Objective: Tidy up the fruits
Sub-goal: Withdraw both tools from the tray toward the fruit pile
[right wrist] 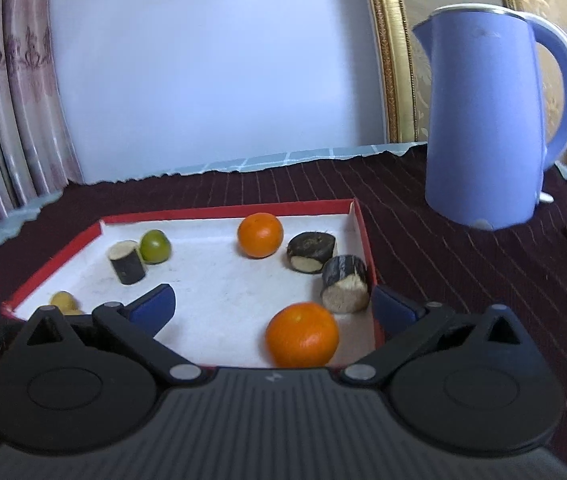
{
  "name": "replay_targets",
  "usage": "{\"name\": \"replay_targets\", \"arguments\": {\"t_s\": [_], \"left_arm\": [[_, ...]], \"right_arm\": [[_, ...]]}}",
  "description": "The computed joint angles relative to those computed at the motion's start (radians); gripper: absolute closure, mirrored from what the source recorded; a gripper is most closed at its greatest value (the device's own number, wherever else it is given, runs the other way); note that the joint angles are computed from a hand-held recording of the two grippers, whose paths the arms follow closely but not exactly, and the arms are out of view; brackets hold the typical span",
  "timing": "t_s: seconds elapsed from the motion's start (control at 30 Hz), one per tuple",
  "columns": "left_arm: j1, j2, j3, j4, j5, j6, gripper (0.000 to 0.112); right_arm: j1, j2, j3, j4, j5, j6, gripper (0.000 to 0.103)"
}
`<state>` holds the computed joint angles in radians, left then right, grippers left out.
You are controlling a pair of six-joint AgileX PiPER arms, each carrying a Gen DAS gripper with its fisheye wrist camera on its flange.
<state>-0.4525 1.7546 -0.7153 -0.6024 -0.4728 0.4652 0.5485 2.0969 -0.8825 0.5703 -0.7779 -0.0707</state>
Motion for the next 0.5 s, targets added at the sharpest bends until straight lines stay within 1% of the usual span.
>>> {"name": "replay_targets", "arguments": {"t_s": [0.07,0.1,0.17,0.23,0.3,0.37,0.4,0.43,0.5], "left_arm": [[-0.023,-0.009,0.038,0.064,-0.039,-0.025,0.034],[-0.042,-0.005,0.047,0.067,-0.060,-0.006,0.033],[-0.089,0.016,0.043,0.012,-0.096,0.072,0.028],[-0.132,0.044,0.028,-0.051,-0.128,0.151,0.028],[-0.149,0.069,0.005,-0.091,-0.127,0.199,0.027],[-0.162,0.097,-0.034,-0.209,-0.120,0.297,0.027],[-0.161,0.113,-0.047,-0.245,-0.132,0.323,0.026],[-0.154,0.106,-0.033,-0.241,-0.144,0.310,0.023],[-0.132,0.078,-0.006,-0.238,-0.153,0.290,0.023]], "right_arm": [[0.012,0.003,0.013,0.010,-0.024,0.003,0.000],[0.016,0.004,0.015,0.014,-0.031,0.001,0.000],[0.017,0.006,0.018,0.014,-0.038,0.002,0.000],[0.017,0.008,0.018,0.012,-0.041,0.004,0.000],[0.017,0.007,0.028,0.003,-0.052,0.016,0.000],[0.015,0.009,0.031,-0.007,-0.058,0.029,0.000],[0.013,0.009,0.032,-0.011,-0.059,0.033,0.000],[0.013,0.009,0.034,-0.014,-0.061,0.037,0.000],[0.012,0.010,0.037,-0.022,-0.066,0.046,0.000]]}}
